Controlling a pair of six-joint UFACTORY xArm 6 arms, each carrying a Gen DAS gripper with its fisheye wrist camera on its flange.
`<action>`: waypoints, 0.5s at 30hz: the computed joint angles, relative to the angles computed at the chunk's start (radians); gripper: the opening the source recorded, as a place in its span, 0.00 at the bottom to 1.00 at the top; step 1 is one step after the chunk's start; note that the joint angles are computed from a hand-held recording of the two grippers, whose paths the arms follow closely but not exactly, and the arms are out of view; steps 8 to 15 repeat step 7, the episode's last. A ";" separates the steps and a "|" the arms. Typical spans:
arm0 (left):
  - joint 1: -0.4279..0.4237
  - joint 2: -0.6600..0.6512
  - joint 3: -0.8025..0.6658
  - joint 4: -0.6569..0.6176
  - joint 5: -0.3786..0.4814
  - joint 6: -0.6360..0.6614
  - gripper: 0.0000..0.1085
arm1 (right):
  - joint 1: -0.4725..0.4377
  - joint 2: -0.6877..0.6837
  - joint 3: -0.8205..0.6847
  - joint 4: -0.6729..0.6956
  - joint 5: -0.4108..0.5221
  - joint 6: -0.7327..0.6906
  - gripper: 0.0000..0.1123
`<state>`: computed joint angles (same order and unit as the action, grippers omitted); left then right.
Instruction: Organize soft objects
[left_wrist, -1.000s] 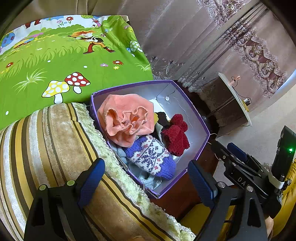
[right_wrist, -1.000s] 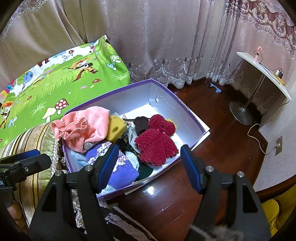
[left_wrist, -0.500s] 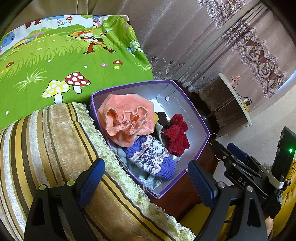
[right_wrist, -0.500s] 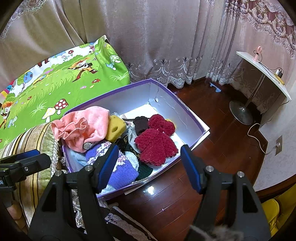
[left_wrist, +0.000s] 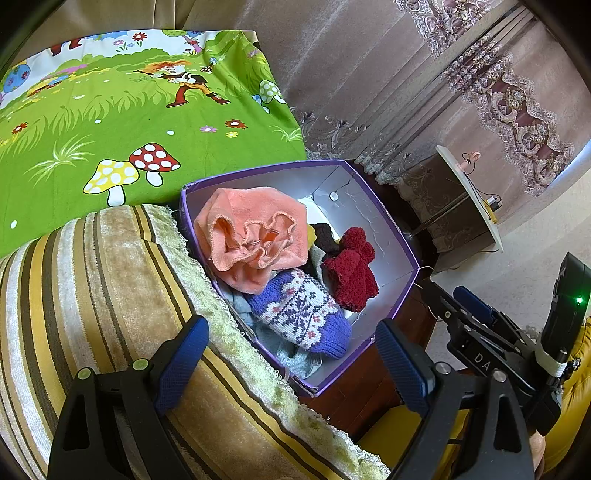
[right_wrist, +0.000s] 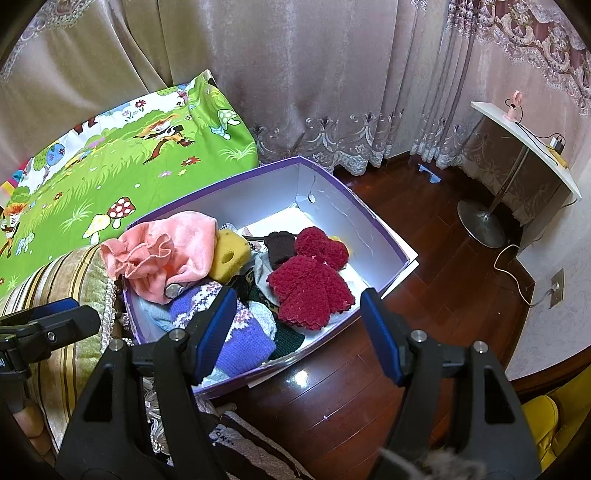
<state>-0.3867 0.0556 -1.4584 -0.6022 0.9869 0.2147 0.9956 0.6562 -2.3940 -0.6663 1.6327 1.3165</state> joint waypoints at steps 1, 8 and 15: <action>0.000 0.000 0.001 0.000 -0.001 0.000 0.85 | -0.001 -0.001 0.001 0.001 -0.001 0.000 0.65; -0.008 0.005 -0.004 -0.007 -0.023 0.010 0.90 | -0.002 -0.007 0.012 0.003 -0.007 0.004 0.65; -0.008 0.005 -0.004 -0.007 -0.023 0.010 0.90 | -0.002 -0.007 0.012 0.003 -0.007 0.004 0.65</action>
